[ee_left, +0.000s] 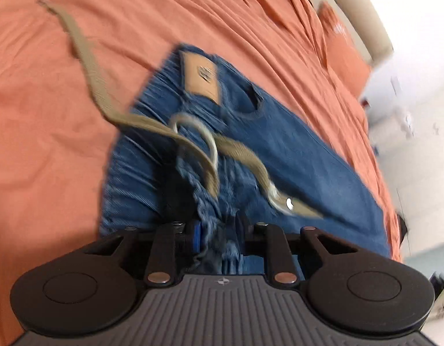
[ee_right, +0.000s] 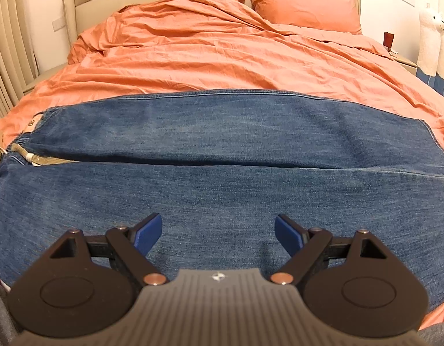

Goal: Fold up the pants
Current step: 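Move the left gripper down to the jeans waistband by the drawstring, then close the left gripper on the waistband and lift it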

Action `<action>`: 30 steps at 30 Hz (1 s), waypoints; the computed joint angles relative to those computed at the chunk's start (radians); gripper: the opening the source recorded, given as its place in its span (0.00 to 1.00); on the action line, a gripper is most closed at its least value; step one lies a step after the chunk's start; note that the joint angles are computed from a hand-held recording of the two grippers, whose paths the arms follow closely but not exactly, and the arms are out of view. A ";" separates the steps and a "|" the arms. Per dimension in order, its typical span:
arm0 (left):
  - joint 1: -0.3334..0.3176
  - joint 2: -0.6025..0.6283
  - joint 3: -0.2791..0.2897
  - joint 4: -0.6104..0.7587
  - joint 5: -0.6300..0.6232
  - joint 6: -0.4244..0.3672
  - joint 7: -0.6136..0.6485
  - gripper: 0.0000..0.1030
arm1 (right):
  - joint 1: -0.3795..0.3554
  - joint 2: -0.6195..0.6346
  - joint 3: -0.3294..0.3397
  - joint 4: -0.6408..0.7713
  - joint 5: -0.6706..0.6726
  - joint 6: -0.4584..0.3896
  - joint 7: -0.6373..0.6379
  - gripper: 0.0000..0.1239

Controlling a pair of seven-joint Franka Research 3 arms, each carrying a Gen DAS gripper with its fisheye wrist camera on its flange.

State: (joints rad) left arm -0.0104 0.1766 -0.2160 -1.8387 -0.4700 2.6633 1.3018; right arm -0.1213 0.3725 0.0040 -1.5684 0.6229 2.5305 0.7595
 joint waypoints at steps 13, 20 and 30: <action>-0.161 0.053 0.061 0.246 0.777 -0.467 -0.578 0.11 | 0.007 -0.016 -0.012 -0.022 -0.002 0.012 -0.003 0.66; -0.188 0.171 0.065 0.366 0.842 -0.594 -0.541 0.28 | 0.005 0.028 -0.034 0.050 -0.072 -0.069 0.131 0.66; -0.276 0.032 0.032 0.335 1.058 -0.682 -0.306 0.51 | -0.059 -0.016 -0.001 0.037 0.031 -0.130 0.117 0.66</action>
